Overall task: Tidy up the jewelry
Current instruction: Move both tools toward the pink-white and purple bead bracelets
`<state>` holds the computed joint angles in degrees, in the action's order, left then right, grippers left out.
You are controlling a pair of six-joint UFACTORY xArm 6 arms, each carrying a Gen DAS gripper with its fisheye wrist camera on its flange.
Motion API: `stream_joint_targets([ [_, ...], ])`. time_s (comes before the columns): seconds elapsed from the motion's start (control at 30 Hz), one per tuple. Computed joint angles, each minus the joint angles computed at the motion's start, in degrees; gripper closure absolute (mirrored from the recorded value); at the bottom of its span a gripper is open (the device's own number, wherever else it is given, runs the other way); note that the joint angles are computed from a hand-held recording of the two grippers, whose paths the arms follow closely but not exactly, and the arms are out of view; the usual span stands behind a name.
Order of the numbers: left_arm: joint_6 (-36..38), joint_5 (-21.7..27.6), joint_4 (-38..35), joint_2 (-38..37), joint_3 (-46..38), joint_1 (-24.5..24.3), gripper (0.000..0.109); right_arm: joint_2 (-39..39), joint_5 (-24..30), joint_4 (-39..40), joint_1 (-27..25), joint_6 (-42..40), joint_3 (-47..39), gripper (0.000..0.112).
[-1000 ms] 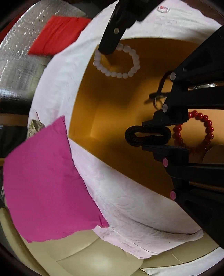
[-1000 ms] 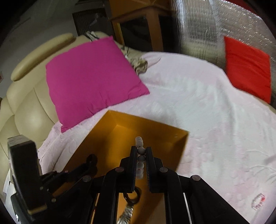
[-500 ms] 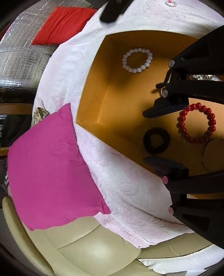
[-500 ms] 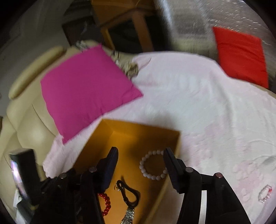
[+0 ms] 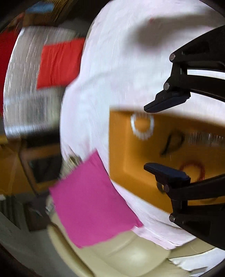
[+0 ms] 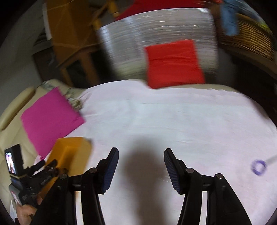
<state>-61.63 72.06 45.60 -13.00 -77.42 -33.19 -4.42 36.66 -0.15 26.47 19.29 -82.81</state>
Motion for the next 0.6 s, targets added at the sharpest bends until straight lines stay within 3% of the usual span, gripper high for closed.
stream_joint_targets([
  [0.27,8.05,-3.72,-2.49,12.47,-11.61,-7.34,0.047,-14.48,-1.46,6.56,-14.59,-3.24,16.26,0.054],
  [0.47,13.05,-6.81,-9.44,17.54,-15.34,-7.62,0.047,-15.85,-1.87,15.33,-24.42,-5.84,20.83,0.056],
  [0.6,14.62,-8.19,-12.34,19.89,-17.18,-6.91,0.047,-14.47,-1.18,20.71,-29.21,-7.49,22.47,0.066],
])
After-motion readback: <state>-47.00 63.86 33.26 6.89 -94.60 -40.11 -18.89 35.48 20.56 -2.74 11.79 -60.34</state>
